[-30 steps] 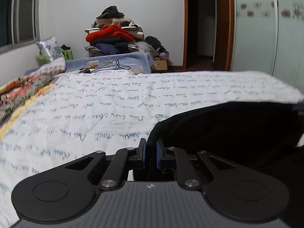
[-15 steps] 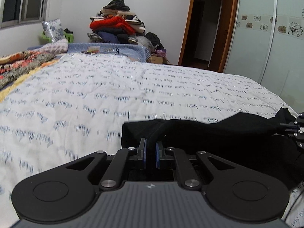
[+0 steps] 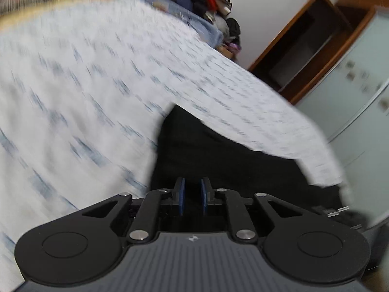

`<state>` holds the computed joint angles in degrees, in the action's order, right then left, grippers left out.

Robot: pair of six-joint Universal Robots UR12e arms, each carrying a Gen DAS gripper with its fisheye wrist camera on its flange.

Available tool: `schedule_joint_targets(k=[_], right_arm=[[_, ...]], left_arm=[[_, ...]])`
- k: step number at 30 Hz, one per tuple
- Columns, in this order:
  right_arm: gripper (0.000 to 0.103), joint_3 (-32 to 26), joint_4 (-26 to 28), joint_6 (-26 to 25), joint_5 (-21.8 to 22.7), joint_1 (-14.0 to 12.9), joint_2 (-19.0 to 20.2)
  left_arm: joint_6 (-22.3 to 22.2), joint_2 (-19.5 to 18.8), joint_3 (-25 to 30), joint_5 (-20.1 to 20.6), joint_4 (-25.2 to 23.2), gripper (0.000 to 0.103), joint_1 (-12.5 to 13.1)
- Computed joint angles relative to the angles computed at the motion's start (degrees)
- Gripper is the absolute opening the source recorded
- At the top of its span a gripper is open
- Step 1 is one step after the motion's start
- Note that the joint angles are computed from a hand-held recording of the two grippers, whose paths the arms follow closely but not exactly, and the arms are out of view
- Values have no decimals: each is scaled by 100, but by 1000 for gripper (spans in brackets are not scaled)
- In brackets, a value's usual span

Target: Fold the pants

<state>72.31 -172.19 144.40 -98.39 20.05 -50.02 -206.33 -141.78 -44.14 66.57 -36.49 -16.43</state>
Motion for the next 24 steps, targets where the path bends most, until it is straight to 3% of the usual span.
schedule_joint_targets(k=[2, 3, 4, 6, 12, 14, 16, 18, 20, 24], right_arm=[[5, -16, -14, 37, -2, -6, 13], [5, -28, -21, 42, -12, -6, 22], [5, -38, -27, 41, -18, -6, 30], [5, -25, -31, 26, -33, -3, 23], [5, 57, -163, 3, -55, 6, -20], [5, 55, -225, 26, -72, 10, -7], [5, 51, -293, 45, -101, 19, 2], [5, 46, -343, 83, -112, 22, 11], [5, 46, -361, 121, -102, 19, 10], [5, 103, -298, -9, -49, 25, -26]], left_arm=[[-229, -55, 65, -290, 43, 26, -19], [-335, -102, 140, -368, 26, 40, -45], [-439, -142, 208, -406, -11, 65, -65], [-726, -213, 289, -312, 92, 83, -115], [-1305, -539, 876, -185, -458, 81, -170], [-1420, -636, 1092, -9, -733, 74, -204], [-1439, -705, 1258, 292, -936, 32, -244], [-1530, -752, 1355, 330, -1094, 14, -238], [-1654, -737, 1290, 318, -996, 8, -232], [-1454, -497, 827, 708, -444, 7, -294]])
